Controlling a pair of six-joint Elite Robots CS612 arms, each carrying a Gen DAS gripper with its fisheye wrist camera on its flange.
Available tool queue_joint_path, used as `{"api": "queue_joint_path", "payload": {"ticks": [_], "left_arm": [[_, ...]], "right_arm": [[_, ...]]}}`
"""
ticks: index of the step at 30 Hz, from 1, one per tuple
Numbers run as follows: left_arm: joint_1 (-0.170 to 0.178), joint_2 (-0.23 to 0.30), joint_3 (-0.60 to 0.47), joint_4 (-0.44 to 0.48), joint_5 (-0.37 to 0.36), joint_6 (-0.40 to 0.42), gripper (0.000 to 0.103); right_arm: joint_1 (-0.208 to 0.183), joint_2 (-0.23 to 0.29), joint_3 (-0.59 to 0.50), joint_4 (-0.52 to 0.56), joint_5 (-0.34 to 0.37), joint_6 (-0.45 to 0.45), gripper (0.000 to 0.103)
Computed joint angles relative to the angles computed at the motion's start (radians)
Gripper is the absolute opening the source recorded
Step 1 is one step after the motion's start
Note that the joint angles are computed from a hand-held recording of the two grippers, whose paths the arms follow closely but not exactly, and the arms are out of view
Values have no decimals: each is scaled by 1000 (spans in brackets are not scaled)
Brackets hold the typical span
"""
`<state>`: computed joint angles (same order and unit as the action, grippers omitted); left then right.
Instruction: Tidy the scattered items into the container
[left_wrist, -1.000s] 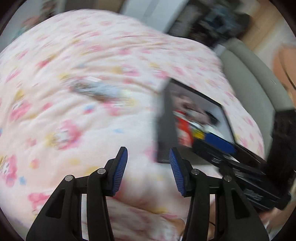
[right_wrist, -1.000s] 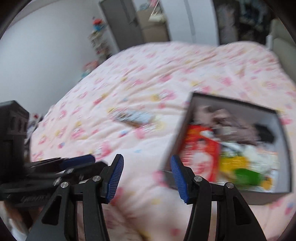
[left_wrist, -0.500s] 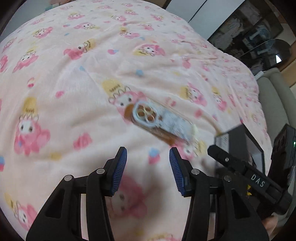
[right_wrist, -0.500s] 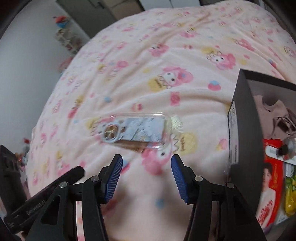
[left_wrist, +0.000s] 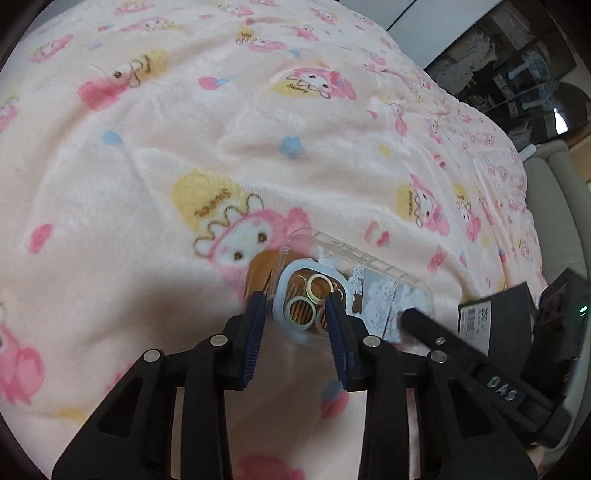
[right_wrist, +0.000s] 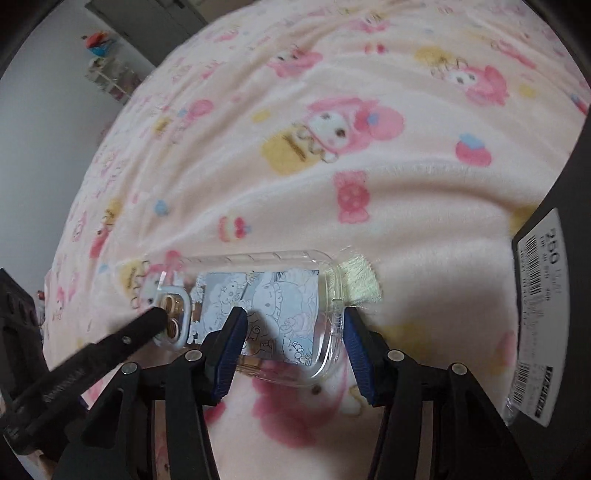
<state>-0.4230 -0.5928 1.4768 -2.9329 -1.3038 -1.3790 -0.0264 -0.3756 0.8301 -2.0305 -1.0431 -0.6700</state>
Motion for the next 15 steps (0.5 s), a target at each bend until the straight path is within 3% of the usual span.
{"api": "queue_joint_path", "payload": {"ticks": [7,10,12,15], "left_arm": [[-84,-124,126,-60,88,-39,32],[-137,-164,148,-105,140,-8,32],[-160,-159,131,-173,104,37,32],[-190,-135,63,-173,62,95,32]], "right_arm": [[-57,-163,194,2,112,-193,50],[-108,-235,272,41,173,-304,50],[-150,-262,282,166,215,-395,49],[-203,-283,291,282,241,-485,48]]}}
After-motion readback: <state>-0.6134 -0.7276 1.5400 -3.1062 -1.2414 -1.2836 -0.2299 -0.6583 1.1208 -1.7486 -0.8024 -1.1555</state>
